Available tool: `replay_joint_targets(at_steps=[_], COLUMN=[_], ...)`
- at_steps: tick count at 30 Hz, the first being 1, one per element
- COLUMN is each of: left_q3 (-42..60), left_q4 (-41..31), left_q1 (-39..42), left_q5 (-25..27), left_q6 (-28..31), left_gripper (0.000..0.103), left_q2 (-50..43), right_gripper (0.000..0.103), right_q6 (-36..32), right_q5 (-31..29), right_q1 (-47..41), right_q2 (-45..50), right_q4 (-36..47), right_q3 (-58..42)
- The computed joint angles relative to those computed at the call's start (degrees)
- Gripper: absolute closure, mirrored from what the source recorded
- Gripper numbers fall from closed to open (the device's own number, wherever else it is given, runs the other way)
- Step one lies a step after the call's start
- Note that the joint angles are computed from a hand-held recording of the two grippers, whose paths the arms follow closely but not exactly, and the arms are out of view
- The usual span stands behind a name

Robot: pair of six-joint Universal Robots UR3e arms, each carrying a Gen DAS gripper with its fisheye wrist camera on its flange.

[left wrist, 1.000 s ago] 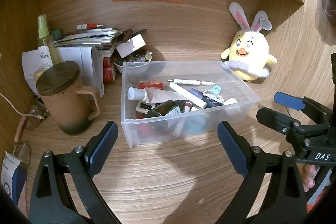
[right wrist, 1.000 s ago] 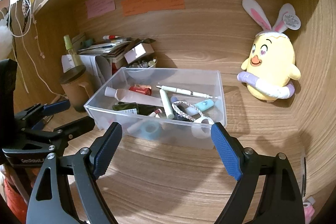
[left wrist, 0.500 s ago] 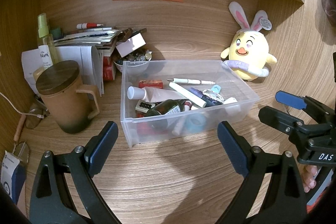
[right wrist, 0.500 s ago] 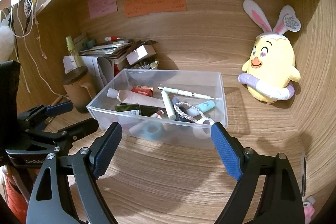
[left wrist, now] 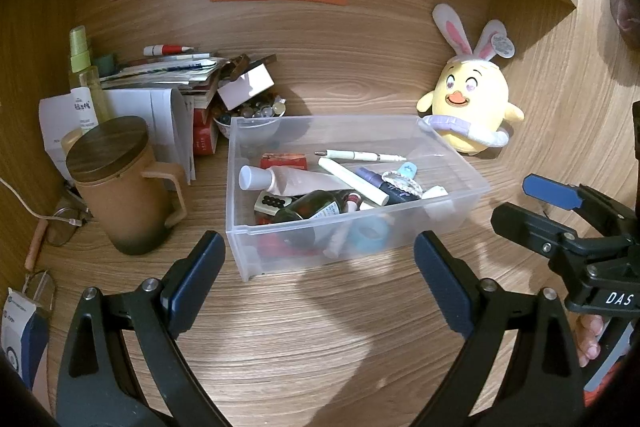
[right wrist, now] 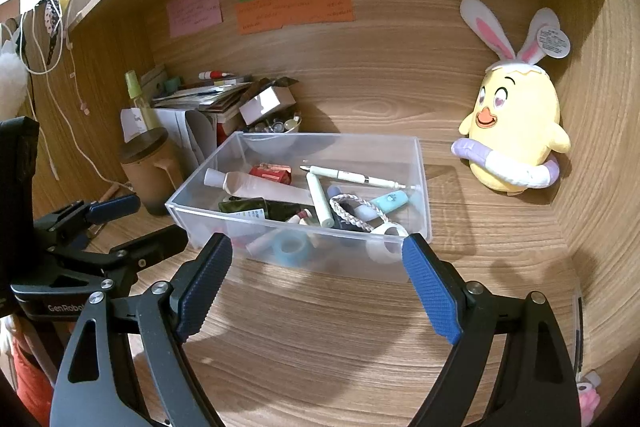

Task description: Organize objects

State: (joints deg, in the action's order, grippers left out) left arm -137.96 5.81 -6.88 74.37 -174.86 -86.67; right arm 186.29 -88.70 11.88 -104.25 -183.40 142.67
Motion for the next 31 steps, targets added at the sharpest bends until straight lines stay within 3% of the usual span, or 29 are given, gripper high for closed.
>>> replay_joint_targets(at_steps=[15, 31], left_q3=[0.52, -0.15], left_q4=[-1.16, 2.44], left_q1=[-0.35, -0.64], left_q5=[-1.33, 0.15], left_q6=[0.07, -0.10], left_gripper=[0.004, 0.002], left_q2=[-1.17, -2.35], right_gripper=[0.017, 0.017], right_q6=[0.33, 0.48], right_q5=[-0.07, -1.43], right_q1=[-0.10, 1.55], right_q2=[-0.43, 2.47], right_q4=[0.64, -0.54], right_q3=[0.23, -0.60])
